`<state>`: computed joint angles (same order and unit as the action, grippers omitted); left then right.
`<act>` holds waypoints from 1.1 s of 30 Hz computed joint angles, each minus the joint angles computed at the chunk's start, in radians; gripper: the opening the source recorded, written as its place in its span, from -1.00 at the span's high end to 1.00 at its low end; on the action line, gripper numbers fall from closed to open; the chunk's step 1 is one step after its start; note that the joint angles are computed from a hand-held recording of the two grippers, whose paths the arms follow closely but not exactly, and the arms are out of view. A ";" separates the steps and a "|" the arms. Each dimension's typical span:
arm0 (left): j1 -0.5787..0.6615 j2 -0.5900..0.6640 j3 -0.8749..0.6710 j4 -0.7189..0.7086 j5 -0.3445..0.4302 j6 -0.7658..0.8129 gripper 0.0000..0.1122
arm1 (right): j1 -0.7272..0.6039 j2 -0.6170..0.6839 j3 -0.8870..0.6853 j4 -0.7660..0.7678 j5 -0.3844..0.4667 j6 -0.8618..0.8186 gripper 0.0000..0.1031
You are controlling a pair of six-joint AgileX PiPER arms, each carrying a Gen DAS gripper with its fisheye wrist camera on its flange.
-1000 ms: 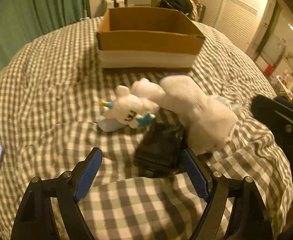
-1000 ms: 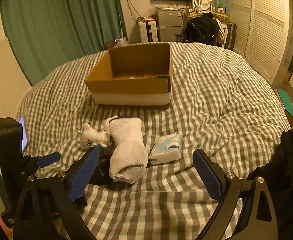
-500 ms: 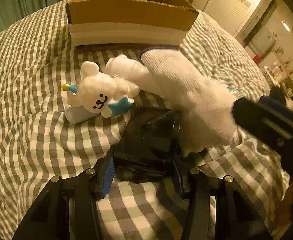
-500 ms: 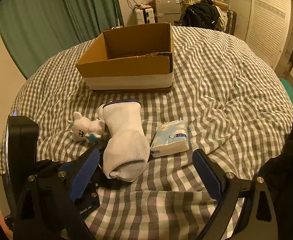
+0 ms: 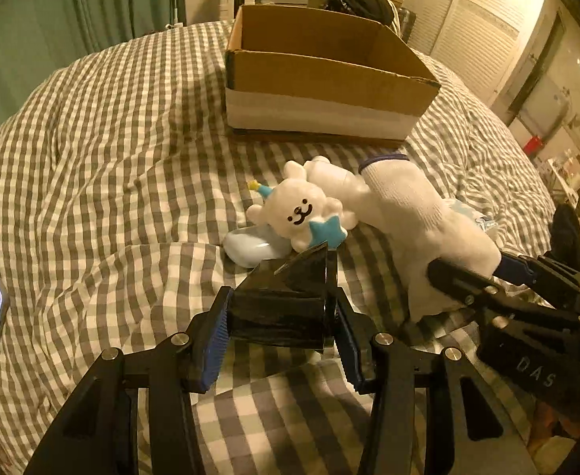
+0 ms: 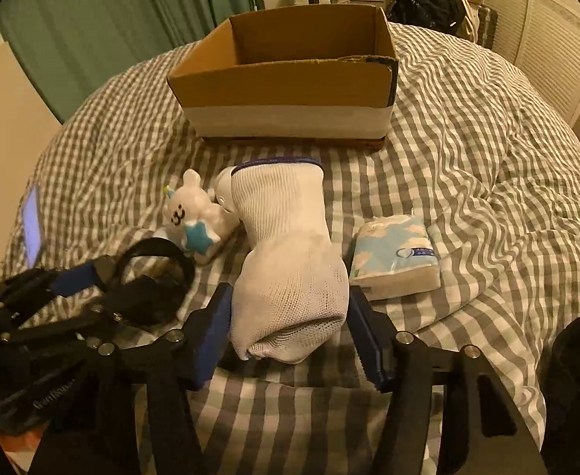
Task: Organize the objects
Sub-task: 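Carry the black item and white sock into the box and release both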
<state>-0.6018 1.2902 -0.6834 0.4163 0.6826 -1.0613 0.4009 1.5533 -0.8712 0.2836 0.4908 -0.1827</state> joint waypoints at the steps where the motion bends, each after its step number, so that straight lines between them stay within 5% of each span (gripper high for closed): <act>1: -0.002 -0.007 0.003 0.003 0.004 -0.005 0.13 | -0.005 -0.006 0.006 0.010 -0.002 -0.011 0.02; 20: -0.230 -0.153 -0.135 0.184 0.289 -0.176 0.13 | -0.008 -0.335 0.064 -0.054 0.028 0.029 0.17; 33: 0.026 -0.068 -0.431 0.070 0.256 0.169 0.13 | -0.054 -0.293 -0.181 -0.068 0.109 -0.010 0.17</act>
